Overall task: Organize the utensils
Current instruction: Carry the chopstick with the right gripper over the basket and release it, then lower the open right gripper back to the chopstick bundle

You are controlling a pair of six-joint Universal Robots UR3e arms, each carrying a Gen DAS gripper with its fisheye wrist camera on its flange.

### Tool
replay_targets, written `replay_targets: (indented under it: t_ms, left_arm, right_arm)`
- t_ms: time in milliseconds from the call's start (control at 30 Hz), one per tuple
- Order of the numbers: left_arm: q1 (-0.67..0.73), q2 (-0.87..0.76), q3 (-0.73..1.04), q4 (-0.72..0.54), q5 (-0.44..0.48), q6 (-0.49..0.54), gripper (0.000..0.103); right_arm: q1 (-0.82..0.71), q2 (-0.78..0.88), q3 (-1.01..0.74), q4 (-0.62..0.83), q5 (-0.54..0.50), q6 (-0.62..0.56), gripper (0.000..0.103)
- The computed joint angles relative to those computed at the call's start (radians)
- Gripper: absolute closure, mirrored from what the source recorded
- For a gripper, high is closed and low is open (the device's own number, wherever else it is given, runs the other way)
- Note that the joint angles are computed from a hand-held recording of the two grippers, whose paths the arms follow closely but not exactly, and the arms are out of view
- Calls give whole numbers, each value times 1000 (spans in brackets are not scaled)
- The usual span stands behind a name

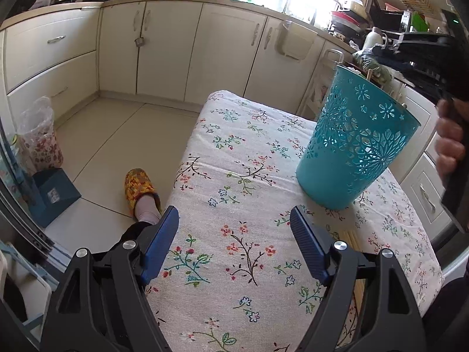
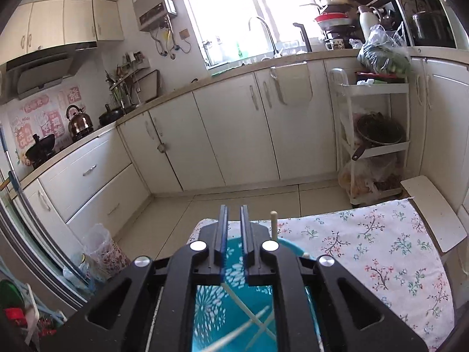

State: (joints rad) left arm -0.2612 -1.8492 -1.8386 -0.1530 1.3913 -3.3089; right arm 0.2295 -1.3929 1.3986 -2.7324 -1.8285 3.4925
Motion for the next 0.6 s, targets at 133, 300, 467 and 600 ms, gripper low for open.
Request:
replay_targets:
  t_ms: [133,300,467,600]
  left_arm:
    - [-15,-7,14,-9,26,1,29]
    - [-25,-10,22,-16,53,-6,29]
    - [-57,-6,26,-18,124,-11,29]
    - [-78,24,-3,-14,169,-17,27]
  right_arm:
    - [30,-160,190,-72,-30,21,82]
    - [121,-383,511,-18,-87,124,78]
    - [139,-475,765,11,-54,253,78]
    - [92,-459,758,92,23,253,78]
